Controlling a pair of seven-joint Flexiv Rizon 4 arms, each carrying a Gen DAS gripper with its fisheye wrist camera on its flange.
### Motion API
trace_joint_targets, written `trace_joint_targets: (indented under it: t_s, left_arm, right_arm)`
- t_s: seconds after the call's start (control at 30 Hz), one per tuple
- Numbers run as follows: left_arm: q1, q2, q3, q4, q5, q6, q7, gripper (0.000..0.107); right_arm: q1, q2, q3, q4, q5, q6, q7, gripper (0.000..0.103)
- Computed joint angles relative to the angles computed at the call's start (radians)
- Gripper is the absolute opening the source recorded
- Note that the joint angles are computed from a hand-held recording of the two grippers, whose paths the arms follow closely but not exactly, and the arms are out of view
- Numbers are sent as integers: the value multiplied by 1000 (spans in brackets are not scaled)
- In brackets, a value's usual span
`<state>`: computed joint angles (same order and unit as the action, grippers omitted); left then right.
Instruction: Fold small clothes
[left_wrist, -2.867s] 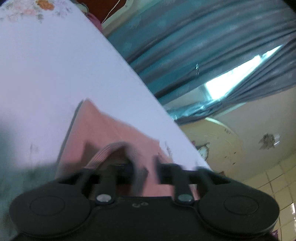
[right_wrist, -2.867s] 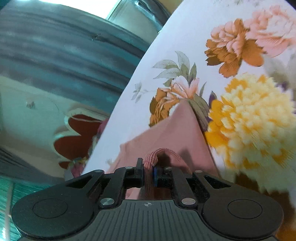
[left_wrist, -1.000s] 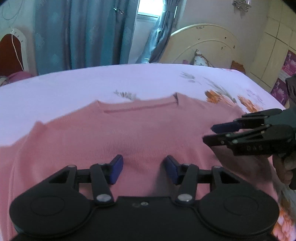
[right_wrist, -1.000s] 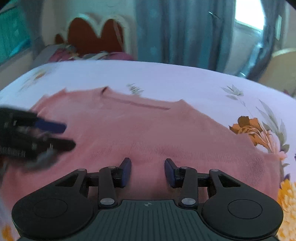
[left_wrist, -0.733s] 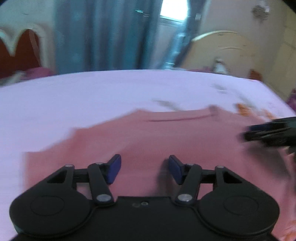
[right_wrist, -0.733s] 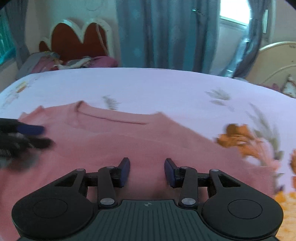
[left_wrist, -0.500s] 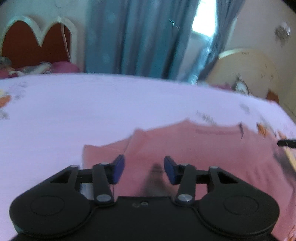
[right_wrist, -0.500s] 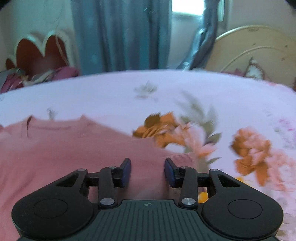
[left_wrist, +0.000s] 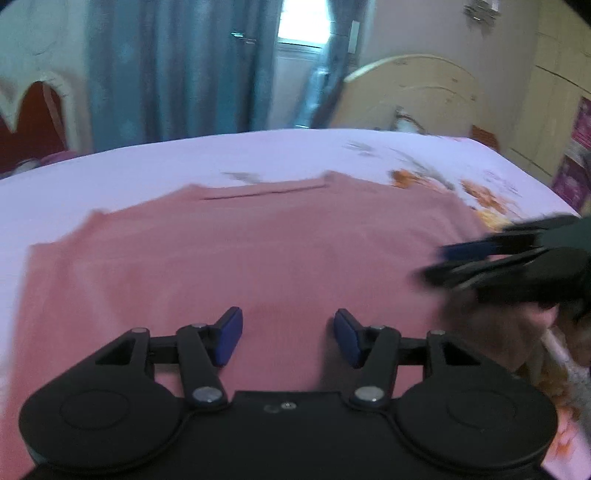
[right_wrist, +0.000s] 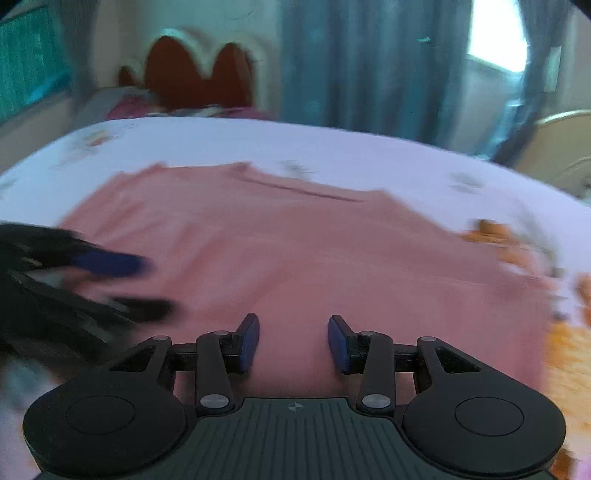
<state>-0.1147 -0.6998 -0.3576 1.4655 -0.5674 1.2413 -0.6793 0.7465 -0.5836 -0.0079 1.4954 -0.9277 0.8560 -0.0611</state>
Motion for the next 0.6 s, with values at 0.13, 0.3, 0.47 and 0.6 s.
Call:
trace_joint_targets:
  t_s: [0.13, 0.3, 0.47, 0.6]
  left_arm:
    - [36, 33, 101, 49, 53, 46, -102, 61]
    - [123, 96, -4, 140, -83, 73, -97, 58]
    - [122, 157, -121, 257, -167, 111, 61, 58]
    - [12, 155, -10, 276, -72, 124, -2, 66]
  right_arm:
    - [-19, 138, 29, 166, 33, -153, 142, 40]
    - [-18, 168, 76, 160, -75, -171, 166, 41]
    - [19, 45, 97, 3, -61, -37, 95, 60]
    - [68, -55, 110, -109, 82, -84, -37, 57]
